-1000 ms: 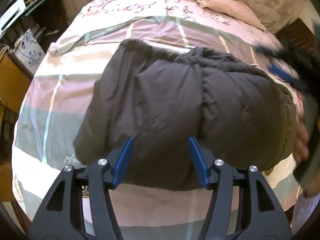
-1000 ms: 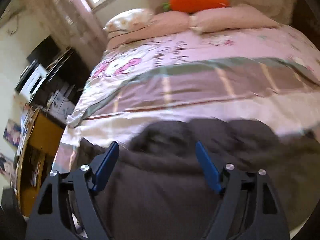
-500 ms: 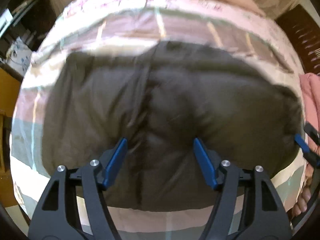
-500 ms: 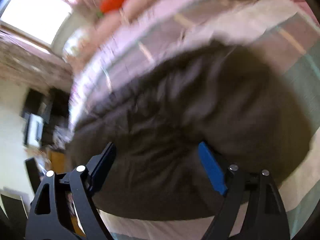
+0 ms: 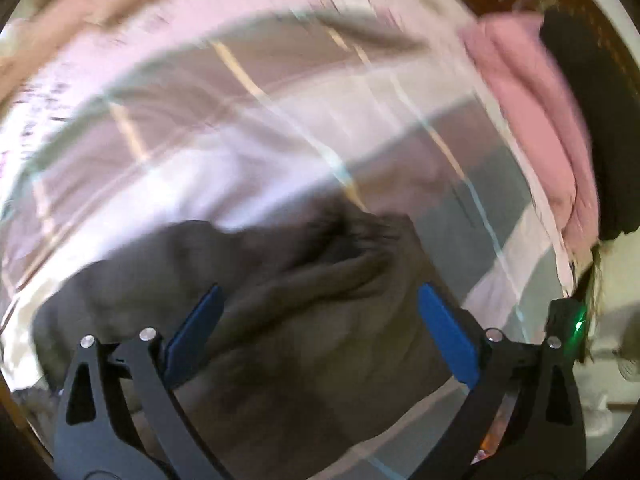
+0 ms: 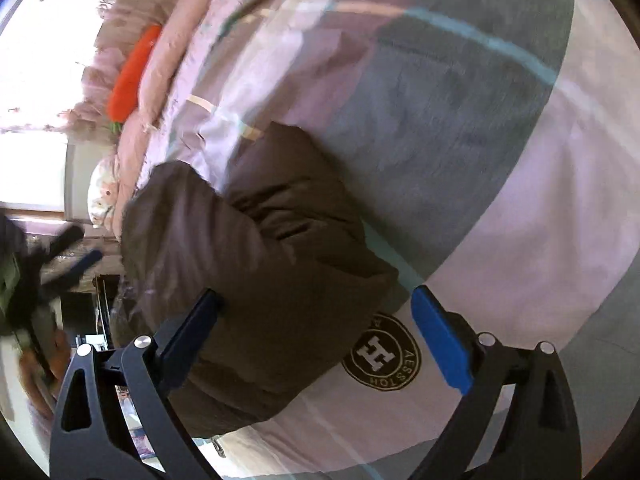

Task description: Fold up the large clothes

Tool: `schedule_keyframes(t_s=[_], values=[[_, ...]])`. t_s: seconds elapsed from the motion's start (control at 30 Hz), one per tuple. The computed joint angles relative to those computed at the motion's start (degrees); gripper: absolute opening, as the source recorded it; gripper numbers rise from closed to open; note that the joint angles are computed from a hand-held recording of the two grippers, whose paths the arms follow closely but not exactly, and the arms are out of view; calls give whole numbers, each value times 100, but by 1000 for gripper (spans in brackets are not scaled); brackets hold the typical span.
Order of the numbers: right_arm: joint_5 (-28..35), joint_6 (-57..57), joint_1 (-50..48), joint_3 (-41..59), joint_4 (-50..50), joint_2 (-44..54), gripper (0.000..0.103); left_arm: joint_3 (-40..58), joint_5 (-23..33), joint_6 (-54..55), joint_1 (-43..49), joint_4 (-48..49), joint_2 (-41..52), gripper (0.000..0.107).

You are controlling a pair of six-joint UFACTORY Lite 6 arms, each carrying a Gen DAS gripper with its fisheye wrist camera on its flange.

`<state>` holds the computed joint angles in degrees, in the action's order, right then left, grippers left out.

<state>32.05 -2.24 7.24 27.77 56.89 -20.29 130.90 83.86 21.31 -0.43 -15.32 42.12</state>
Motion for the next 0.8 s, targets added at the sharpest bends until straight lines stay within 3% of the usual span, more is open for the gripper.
schedule_keyframes(t_s=[0.1,0.13,0.17,0.2,0.27,0.37,0.43,0.53,0.7,0.77,0.8], values=[[132,-370,-130,-222,419,-123,97,-438,-449,-300,-718,903,156,97],[193,-455,-223,-324,488,-242,97,-834,-805,-322,-834,989,27,91],[253,-561,-328,-433,570,-346,97,-991,-921,-342,-855,1036,25,51],[316,-746,-447,-507,726,-376,97,-907,-855,-459,-828,985,233,23],[393,-1094,-675,-666,900,-437,97,-159,-602,-880,-696,947,839,18],[408,-868,-892,-626,474,-598,97,-35,-1091,-1178,-1037,1806,906,16],[561,-996,-1116,-755,718,-1085,97,354,-1026,-1324,-1140,1981,1147,16],[269,-1071,-572,-691,1291,-1608,97,478,-1194,-1472,-1342,2374,1272,16],[-622,-1982,1102,221,2363,569,97,1408,-863,-1664,-1429,2580,1859,16],[-393,-2751,1169,4,3392,1494,97,1257,-943,-1756,-1373,2490,1742,16],[77,-3224,922,-292,3991,1660,97,913,-1161,-1754,-1332,2409,1458,16]])
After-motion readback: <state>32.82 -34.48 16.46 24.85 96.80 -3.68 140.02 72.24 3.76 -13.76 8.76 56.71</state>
